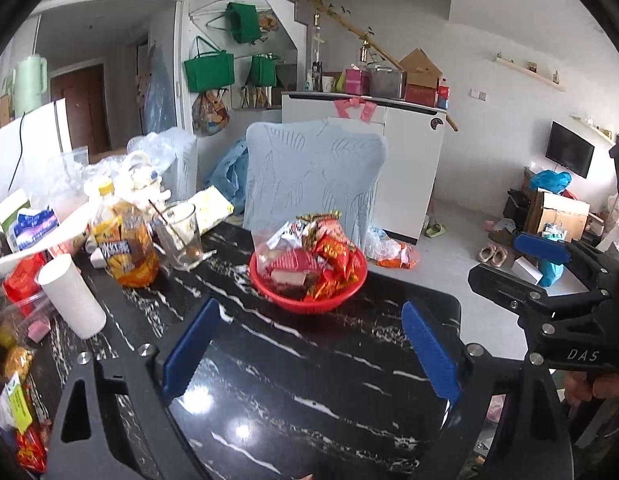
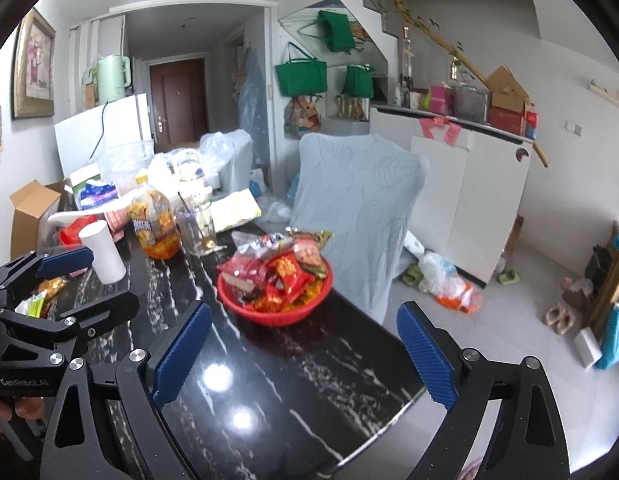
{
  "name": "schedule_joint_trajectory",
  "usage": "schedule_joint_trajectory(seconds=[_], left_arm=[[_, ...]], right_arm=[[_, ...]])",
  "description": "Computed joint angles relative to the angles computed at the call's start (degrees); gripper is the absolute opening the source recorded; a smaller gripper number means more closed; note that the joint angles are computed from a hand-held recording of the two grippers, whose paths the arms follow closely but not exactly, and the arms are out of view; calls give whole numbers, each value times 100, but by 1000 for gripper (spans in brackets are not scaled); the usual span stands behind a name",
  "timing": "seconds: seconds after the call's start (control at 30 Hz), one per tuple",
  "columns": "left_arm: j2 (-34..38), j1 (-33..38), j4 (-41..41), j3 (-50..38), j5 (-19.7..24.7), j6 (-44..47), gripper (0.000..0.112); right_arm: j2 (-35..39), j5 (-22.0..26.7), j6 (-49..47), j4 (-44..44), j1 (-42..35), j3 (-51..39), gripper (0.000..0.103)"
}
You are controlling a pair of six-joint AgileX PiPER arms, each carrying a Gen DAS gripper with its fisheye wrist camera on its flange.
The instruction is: Organize snacks
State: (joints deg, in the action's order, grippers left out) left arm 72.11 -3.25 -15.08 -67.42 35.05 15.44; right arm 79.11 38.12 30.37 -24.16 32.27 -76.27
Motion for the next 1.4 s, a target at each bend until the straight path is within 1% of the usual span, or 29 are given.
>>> schedule_joint_trajectory(seconds=[0.23,0.47,0.73,1.4], left_arm=[[-85,300,-389,233,-6,420,93],[-140,379,-568,258,24,561,93],[-186,448,-780,275,87,757,93],[-199,371,-666,234,149,617,93]], right_arm=[[2,61,228,-43,129,244,95],[5,33,269,-61,205,258,95],[-15,119,454,-260,371,289,95],[-32,234,429,-175,366,280,95]])
